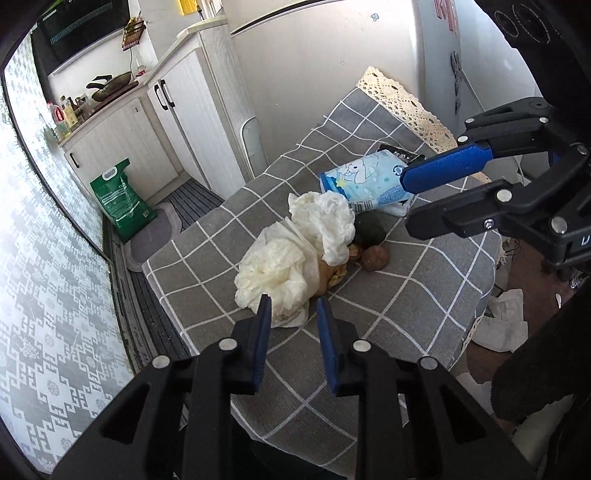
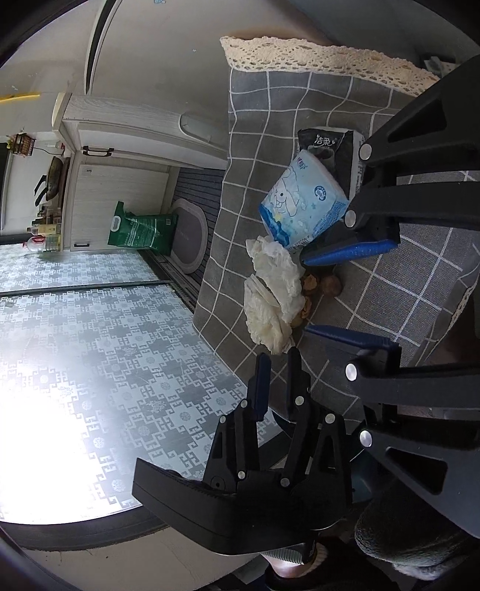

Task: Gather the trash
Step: 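Grasp the white plastic bag with the left tool while the right tool grasps the tissue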

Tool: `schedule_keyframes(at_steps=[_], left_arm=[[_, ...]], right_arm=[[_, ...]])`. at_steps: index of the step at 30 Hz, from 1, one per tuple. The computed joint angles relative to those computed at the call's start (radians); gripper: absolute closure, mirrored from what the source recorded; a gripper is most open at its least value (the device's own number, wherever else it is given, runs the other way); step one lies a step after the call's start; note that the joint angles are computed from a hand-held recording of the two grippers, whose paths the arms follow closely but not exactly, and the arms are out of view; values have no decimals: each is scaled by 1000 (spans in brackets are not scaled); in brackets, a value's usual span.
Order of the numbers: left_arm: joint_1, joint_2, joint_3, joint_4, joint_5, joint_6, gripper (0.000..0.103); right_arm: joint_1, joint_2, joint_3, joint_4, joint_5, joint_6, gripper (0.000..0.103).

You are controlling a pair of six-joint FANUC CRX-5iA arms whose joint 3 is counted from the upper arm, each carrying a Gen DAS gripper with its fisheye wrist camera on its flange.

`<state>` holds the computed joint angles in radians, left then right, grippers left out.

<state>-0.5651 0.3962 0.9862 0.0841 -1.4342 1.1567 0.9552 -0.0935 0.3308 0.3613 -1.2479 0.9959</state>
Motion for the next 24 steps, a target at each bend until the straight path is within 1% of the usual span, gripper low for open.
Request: schedule_keyframes(at_steps=[1,2,3,4,5,8,13,14,17,18,21,24], left_arm=[[0,7,7,-2,-8,-4,77],[1,15,14,-5,-16,-7,84],[-1,26,28,-11,-27,-3,88],[3,19,11,-7,-13,4,94],[11,12,-9,15,3,13,96],[39,-19,-76,74,56,39,97],[61,-59,-151,135,121,86,97],[64,-68,-164,146,135,105,97],[93,-102,-238,239,191,160,97],[101,-115,-260,256,210,176,97],[109,-164,-325,244,274,236,97],[129,-219,-416,287,339,268,97]], right_arm=[[1,9,7,2,-6,7,78],[5,18,15,7,-15,14,80],[6,27,21,13,-21,19,80],[5,40,33,10,-29,30,80],[6,47,39,12,-32,31,80],[13,72,50,41,-36,22,78],[36,103,37,143,-43,19,52],[40,111,35,164,-48,22,51],[42,128,38,183,-49,32,50],[41,139,48,184,-61,40,50],[41,152,52,187,-74,56,51],[35,165,61,188,-90,61,55]])
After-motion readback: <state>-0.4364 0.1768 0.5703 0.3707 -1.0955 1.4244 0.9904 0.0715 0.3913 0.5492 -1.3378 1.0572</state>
